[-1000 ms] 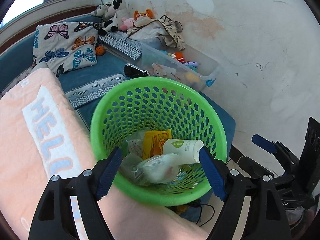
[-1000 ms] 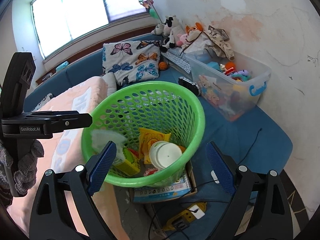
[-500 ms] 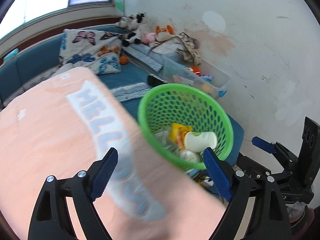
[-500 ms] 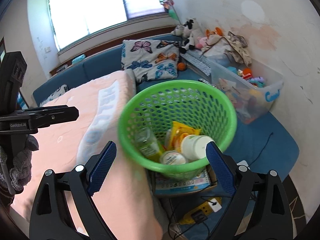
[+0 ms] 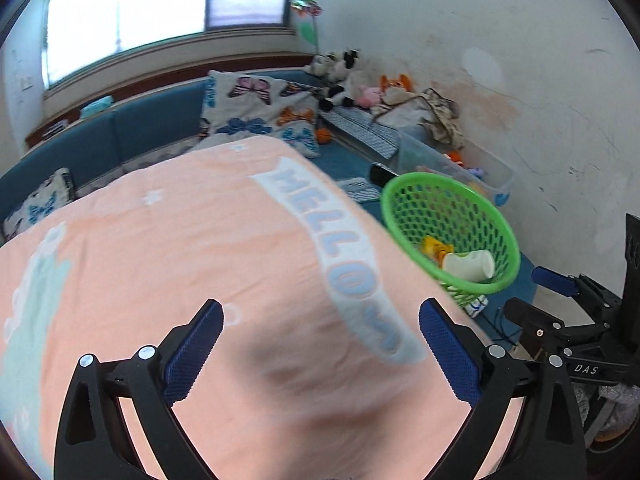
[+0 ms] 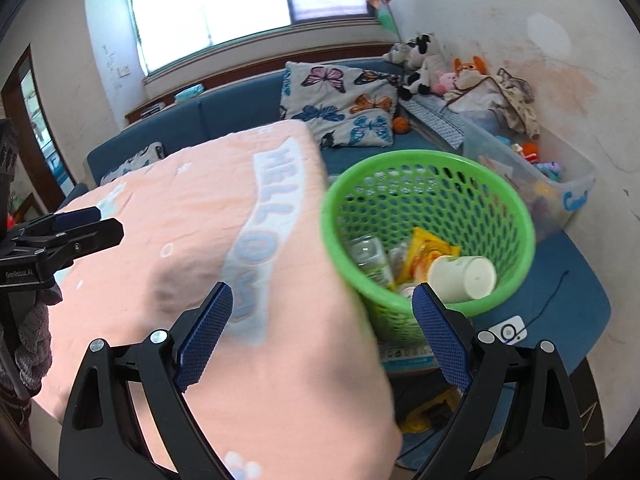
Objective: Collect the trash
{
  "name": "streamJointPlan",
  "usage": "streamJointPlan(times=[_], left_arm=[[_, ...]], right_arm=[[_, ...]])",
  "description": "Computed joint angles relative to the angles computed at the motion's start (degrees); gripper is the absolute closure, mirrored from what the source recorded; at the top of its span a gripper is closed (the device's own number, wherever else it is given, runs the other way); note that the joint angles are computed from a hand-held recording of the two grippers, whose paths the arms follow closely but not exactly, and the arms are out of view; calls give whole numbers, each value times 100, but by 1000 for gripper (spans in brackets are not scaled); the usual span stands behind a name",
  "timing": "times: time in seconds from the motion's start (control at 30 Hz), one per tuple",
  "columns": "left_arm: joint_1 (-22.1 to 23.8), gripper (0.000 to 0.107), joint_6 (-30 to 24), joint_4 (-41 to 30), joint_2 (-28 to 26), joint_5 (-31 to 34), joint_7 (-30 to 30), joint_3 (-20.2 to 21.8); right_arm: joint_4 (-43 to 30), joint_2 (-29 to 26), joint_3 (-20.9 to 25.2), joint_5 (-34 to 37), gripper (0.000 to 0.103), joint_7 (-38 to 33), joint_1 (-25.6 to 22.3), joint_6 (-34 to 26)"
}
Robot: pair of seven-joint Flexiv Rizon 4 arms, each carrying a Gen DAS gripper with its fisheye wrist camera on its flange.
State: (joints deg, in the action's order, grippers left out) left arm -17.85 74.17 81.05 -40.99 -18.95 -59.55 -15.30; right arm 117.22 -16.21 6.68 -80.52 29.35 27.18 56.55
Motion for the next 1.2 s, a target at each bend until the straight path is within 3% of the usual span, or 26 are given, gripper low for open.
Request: streamJointPlan(times=[0.33, 0.6, 1.2], left_arm=[[362, 11, 674, 1056, 557, -157, -518, 68], [599, 11, 1174, 1741, 887, -142, -993, 124], [624, 11, 1788, 2191, 1129, 333, -1669, 315]], right_arm=[[-586, -303, 35, 318, 10, -543, 552, -691], [-771, -431, -15, 178, 7, -378, 705, -530], [-885, -479, -46, 335, 5, -475, 905, -710]])
